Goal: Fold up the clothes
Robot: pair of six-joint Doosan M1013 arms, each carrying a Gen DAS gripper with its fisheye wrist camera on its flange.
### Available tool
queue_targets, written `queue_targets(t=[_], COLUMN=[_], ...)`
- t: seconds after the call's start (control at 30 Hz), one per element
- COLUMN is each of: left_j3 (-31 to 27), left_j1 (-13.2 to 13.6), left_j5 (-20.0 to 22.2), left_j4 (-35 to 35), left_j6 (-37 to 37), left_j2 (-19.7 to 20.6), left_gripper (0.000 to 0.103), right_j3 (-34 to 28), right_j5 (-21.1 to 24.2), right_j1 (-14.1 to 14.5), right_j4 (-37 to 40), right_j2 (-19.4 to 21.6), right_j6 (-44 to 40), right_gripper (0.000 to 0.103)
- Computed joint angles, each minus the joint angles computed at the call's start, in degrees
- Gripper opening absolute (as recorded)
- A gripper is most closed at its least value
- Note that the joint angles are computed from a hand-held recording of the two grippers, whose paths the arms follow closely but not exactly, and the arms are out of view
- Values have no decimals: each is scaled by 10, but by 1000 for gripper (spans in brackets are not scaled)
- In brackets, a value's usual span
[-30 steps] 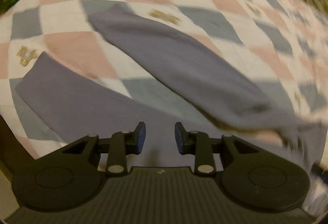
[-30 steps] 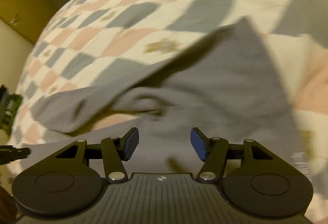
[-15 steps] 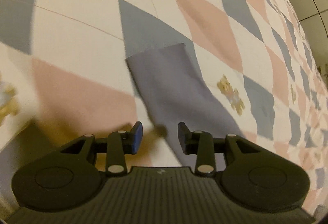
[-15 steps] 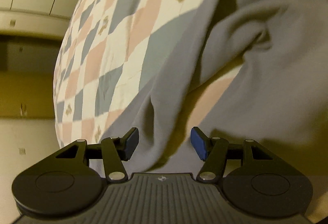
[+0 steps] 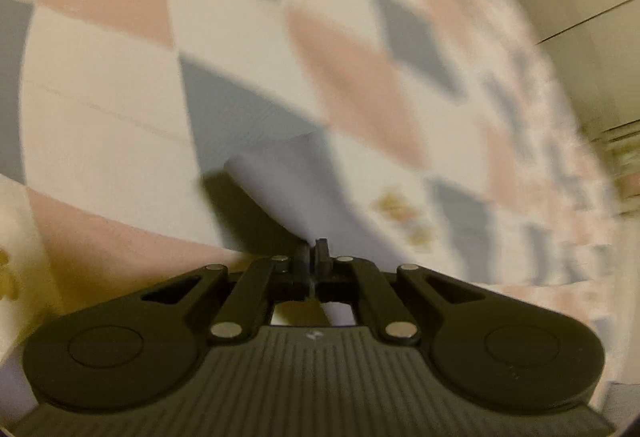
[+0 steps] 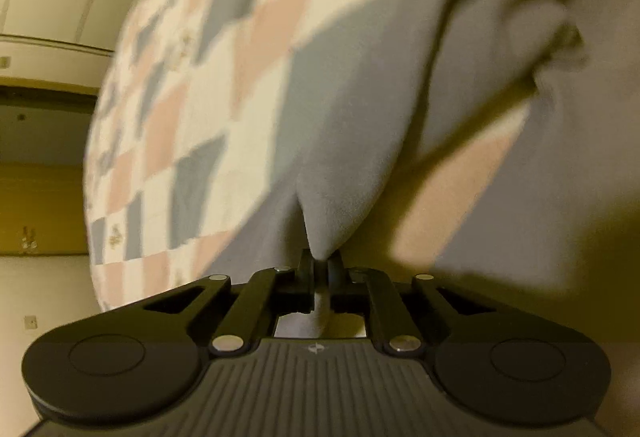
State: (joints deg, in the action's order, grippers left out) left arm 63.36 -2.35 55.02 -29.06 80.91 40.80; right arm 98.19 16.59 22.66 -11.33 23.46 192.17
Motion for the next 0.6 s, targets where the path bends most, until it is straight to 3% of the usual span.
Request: queue_targets(t=[0.13,0.2,0.27,0.3,0.33,0.4,0.5,0.6], left_j3=[-33,-84,-164,-210,-258,-305,-272,-215], left_j1=[5,-3,-15,-22,-27,-34,-32,-24], left_j5=[-8,7,46,70,98,147,172,176], left_j4=[-41,-12,46,72,97,132,132,102], left_j6=[14,-19,-73,-98,-121,-153,-162,-198], left_j2=[-11,13,60,86,113,143,135,120], left_gripper=[0,1,11,19,20,22,32,32], right_j3=[-2,-11,-29,-39,-50,-72,-82,-63], right_j5=[-17,-22,-33,-37,-31,-10,-1,30], right_j1=[-2,-10,-25,-32,-37,-44,-50,-46], right_j4=[-153,-217,-218,-217,-223,-230,-157,-68], right_j2=[-31,-35,-24,-14,-4,14,19,9], right_j6=[105,138,112,113,123,139,61,-3], right_gripper=[8,8,19,35,61,70,71,72])
